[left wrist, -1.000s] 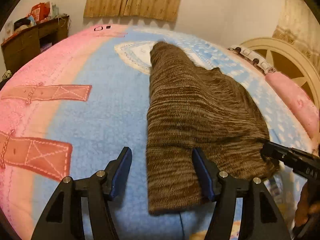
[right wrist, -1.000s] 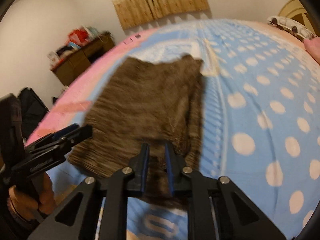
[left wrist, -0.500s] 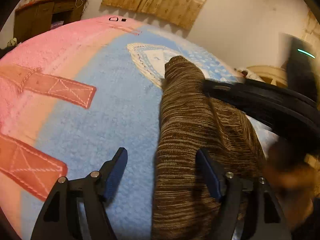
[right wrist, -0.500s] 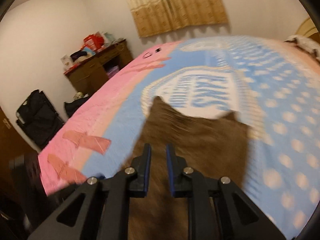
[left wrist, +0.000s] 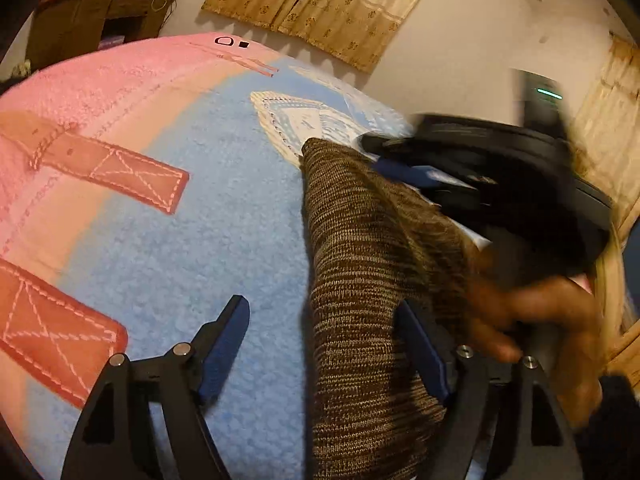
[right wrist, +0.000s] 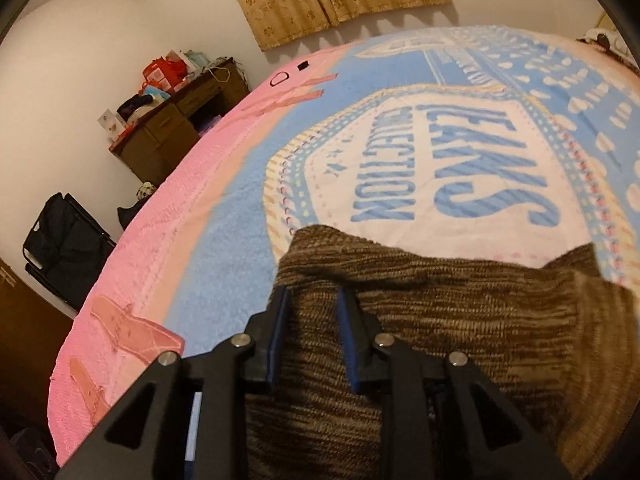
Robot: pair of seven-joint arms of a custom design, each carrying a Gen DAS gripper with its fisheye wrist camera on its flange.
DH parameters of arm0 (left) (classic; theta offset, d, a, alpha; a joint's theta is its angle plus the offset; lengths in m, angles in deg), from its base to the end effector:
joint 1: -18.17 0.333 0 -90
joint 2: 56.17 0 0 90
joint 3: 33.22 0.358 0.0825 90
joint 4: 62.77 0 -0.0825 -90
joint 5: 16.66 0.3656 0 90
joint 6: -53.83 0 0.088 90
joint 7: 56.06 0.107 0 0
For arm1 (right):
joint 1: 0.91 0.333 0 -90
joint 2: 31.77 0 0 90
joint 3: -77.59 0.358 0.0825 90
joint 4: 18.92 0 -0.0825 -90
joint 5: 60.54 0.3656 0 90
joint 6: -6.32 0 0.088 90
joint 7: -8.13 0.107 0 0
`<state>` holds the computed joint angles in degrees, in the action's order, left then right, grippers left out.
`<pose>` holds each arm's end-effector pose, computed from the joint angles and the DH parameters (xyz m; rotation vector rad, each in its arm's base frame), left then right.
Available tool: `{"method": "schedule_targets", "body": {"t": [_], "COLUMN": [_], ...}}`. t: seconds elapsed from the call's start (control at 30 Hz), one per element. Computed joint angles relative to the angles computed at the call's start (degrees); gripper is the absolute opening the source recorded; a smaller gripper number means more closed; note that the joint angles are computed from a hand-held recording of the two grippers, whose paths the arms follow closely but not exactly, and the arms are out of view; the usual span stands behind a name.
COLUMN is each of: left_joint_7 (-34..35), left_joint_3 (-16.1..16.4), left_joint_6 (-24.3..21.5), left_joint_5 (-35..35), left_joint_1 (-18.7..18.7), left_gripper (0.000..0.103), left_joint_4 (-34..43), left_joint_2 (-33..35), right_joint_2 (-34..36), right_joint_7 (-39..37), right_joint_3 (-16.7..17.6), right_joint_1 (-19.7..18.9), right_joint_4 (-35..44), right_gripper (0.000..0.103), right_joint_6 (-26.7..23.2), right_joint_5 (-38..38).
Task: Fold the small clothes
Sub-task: 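Press the folded sweater flat and withdraw both grippers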
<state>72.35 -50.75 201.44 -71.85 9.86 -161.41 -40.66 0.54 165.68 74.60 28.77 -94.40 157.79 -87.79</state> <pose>0.6187 -0.2577 0.5405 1.5049 -2.2579 1.3936 0.6779 0.3676 0.5390 -1.3311 1.9300 -0.4601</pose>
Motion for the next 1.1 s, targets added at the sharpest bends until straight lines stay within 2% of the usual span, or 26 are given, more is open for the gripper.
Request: {"method": "schedule_targets", "body": {"t": [0.1, 0.17, 0.2, 0.3, 0.33, 0.37, 0.4, 0.43, 0.53, 0.6, 0.67, 0.77, 0.87, 0.9, 0.93, 1.03, 1.1], "left_joint_7": [0.39, 0.16, 0.17, 0.42, 0.59, 0.70, 0.72, 0.50, -0.22, -0.39, -0.46, -0.95, -1.76, -1.95, -2.14, -2.36, -2.57], "left_joint_3": [-0.08, 0.03, 0.02, -0.11, -0.14, -0.15, -0.11, -0.01, 0.16, 0.09, 0.04, 0.19, 0.43, 0.45, 0.44, 0.31, 0.40], "left_joint_6": [-0.28, 0.05, 0.02, -0.33, -0.41, -0.51, -0.49, -0.35, 0.34, 0.31, 0.38, 0.87, 2.11, 2.44, 2.74, 3.02, 3.36], "left_joint_5": [-0.87, -0.38, -0.44, -1.04, -1.30, -1.48, -1.42, -0.99, 0.49, 0.60, 0.72, 2.00, 4.39, 5.00, 5.49, 6.14, 7.15], "left_joint_1": [0.14, -0.14, -0.12, 0.09, 0.17, 0.23, 0.22, 0.06, -0.43, -0.38, -0.37, -0.77, -1.51, -1.64, -1.74, -1.67, -1.83], "left_gripper": [0.077, 0.077, 0.077, 0.077, 0.077, 0.077, 0.077, 0.077, 0.077, 0.077, 0.077, 0.077, 0.077, 0.077, 0.077, 0.077, 0.077], "left_joint_4": [-0.05, -0.16, -0.14, 0.22, 0.28, 0.38, 0.36, 0.38, 0.19, 0.26, 0.22, 0.01, -0.52, -0.67, -0.79, -1.00, -1.44], "left_joint_2": [-0.10, -0.20, -0.19, 0.12, 0.18, 0.29, 0.29, 0.29, 0.13, 0.17, 0.14, -0.01, -0.30, -0.37, -0.43, -0.50, -0.81], "right_joint_2": [-4.82, -8.94, -10.63, -17.49, -19.38, -21.75, -25.06, -28.11, -33.99, -35.34, -34.20, -29.63, -25.01, -23.73, -22.60, -23.78, -24.23], "right_joint_7": [6.62, 9.27, 9.47, 11.91, 12.40, 14.91, 20.98, 27.41, 41.41, 46.61, 47.43, 42.57, 34.72, 32.49, 31.27, 33.54, 35.24], "right_joint_3": [-3.83, -5.18, -4.61, -2.18, -1.38, -0.90, -0.82, -0.35, 3.04, 5.70, 8.48, 11.93, 12.77, 12.85, 12.04, 12.54, 12.65], "right_joint_1": [4.01, 7.23, 7.60, 6.68, 6.32, 6.20, 6.30, 6.54, 6.59, 6.20, 5.93, 5.16, 4.29, 4.53, 6.24, 6.88, 7.27], "right_joint_4": [-5.27, -8.51, -10.05, -20.73, -23.76, -27.53, -32.52, -36.21, -42.81, -43.89, -41.52, -35.49, -31.03, -29.64, -28.31, -30.38, -31.09], "right_gripper": [0.027, 0.027, 0.027, 0.027, 0.022, 0.022, 0.023, 0.027, 0.027, 0.027, 0.027, 0.027, 0.028, 0.028, 0.028, 0.028, 0.034], "right_joint_6": [3.90, -1.67, -4.51, -8.74, -11.38, -12.22, -10.61, -11.72, -16.15, -16.50, -18.32, -21.69, -22.72, -24.51, -28.38, -28.69, -29.24], "right_joint_5": [-6.96, -12.91, -13.87, -13.66, -13.18, -14.19, -17.54, -20.11, -25.53, -29.46, -32.85, -34.17, -29.39, -27.05, -26.45, -26.74, -26.33]}}
